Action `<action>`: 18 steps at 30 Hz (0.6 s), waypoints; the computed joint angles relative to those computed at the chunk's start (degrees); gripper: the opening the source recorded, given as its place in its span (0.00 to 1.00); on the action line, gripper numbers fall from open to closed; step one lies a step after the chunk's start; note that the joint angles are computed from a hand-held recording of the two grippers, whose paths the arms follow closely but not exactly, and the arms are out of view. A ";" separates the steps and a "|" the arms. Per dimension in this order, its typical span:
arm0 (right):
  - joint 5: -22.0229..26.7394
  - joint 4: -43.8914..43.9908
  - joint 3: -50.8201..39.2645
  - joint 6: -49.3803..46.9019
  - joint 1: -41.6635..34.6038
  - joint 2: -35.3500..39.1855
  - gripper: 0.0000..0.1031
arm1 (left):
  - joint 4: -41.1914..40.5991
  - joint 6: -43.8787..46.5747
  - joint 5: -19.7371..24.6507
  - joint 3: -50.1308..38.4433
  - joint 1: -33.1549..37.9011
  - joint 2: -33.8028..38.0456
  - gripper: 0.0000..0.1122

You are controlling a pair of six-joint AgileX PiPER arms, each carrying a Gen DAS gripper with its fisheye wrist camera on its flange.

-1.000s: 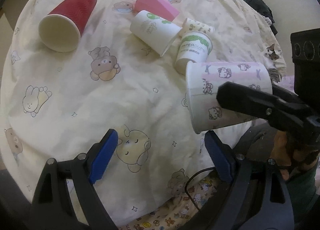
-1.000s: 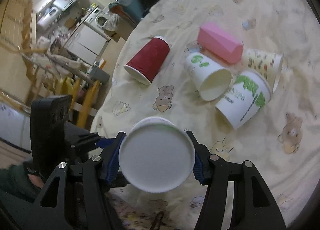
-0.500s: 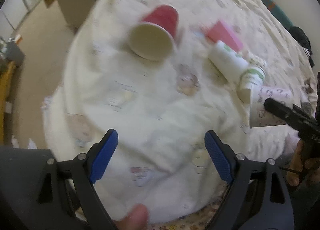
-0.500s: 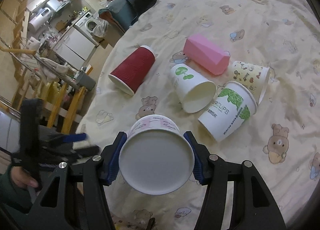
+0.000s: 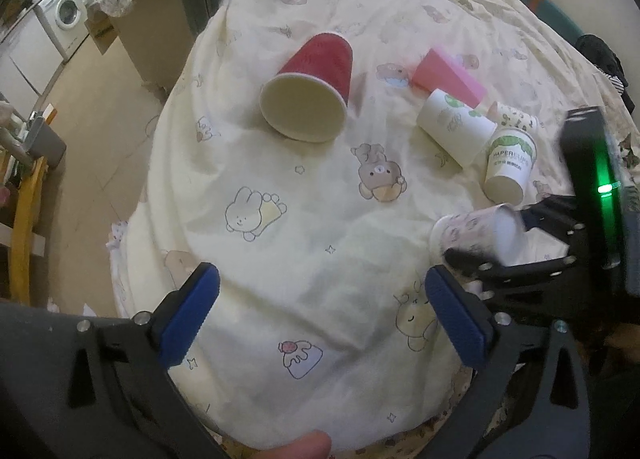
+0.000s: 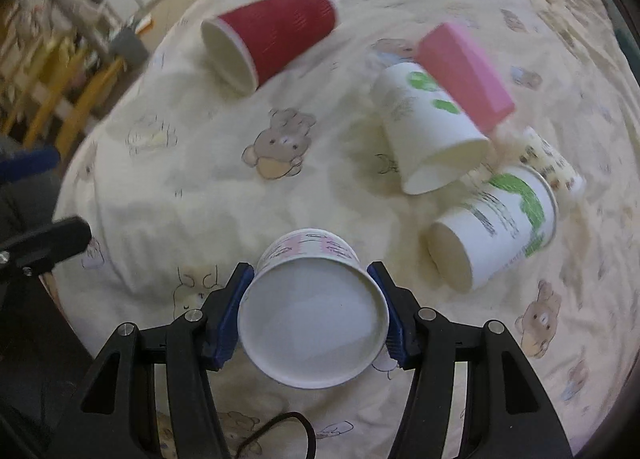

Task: Flip cup upside down
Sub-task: 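Lower the inverted cup onto the bed and open the right tool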

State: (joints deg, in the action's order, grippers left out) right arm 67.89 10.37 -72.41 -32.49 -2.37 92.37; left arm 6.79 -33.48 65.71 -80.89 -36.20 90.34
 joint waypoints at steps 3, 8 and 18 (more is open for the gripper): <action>-1.47 -1.68 0.62 2.02 2.17 1.62 0.59 | 0.37 -0.23 0.22 -0.28 -0.31 0.25 0.91; -3.06 -0.43 1.42 1.79 1.24 2.26 0.59 | -0.18 -0.51 -0.05 0.25 0.30 0.31 0.91; -2.09 5.26 1.72 -1.57 -4.11 -0.08 0.87 | -0.53 -0.68 -2.81 1.92 -0.15 -1.22 0.91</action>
